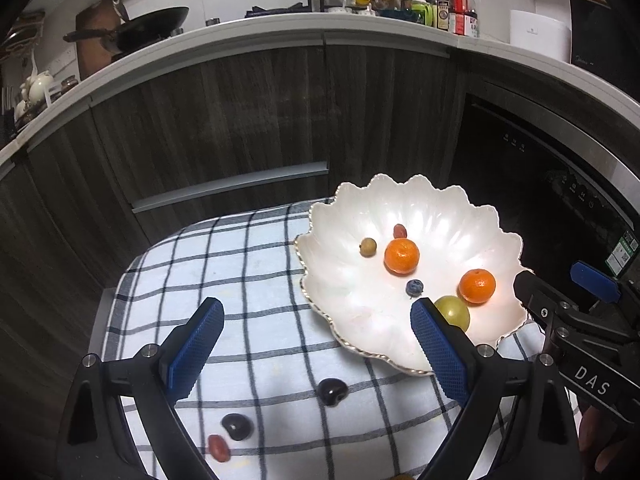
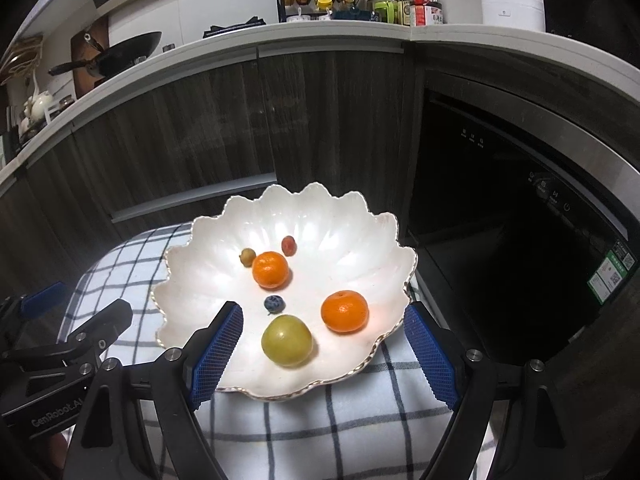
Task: Organize fruits
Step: 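Withdraw both open tools from the bowl back toward the remaining fruits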
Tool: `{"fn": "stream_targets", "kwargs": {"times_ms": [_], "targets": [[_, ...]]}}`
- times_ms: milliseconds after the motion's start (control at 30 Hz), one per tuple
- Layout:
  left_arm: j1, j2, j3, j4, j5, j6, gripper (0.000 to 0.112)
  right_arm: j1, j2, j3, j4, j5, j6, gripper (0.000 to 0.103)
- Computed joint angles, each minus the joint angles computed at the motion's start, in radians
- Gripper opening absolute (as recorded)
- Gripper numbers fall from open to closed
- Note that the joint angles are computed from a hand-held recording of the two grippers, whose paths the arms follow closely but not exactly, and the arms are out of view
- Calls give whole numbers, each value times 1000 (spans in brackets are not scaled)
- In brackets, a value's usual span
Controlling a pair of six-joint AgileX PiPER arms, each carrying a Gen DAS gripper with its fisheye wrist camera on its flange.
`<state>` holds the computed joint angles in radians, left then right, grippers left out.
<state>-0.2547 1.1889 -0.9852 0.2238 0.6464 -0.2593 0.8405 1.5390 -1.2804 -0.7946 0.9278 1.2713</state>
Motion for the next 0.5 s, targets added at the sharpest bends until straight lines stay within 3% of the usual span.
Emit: {"fn": "stream_targets", "kwargs": {"times_ms": [267,500], "targets": [[94,-77,47,-72,4,133,96,98,15,-28,-60,88,108,84],[218,-153,112,-172,-12,293,98,201,64,-84,-107,213,202,84]]}}
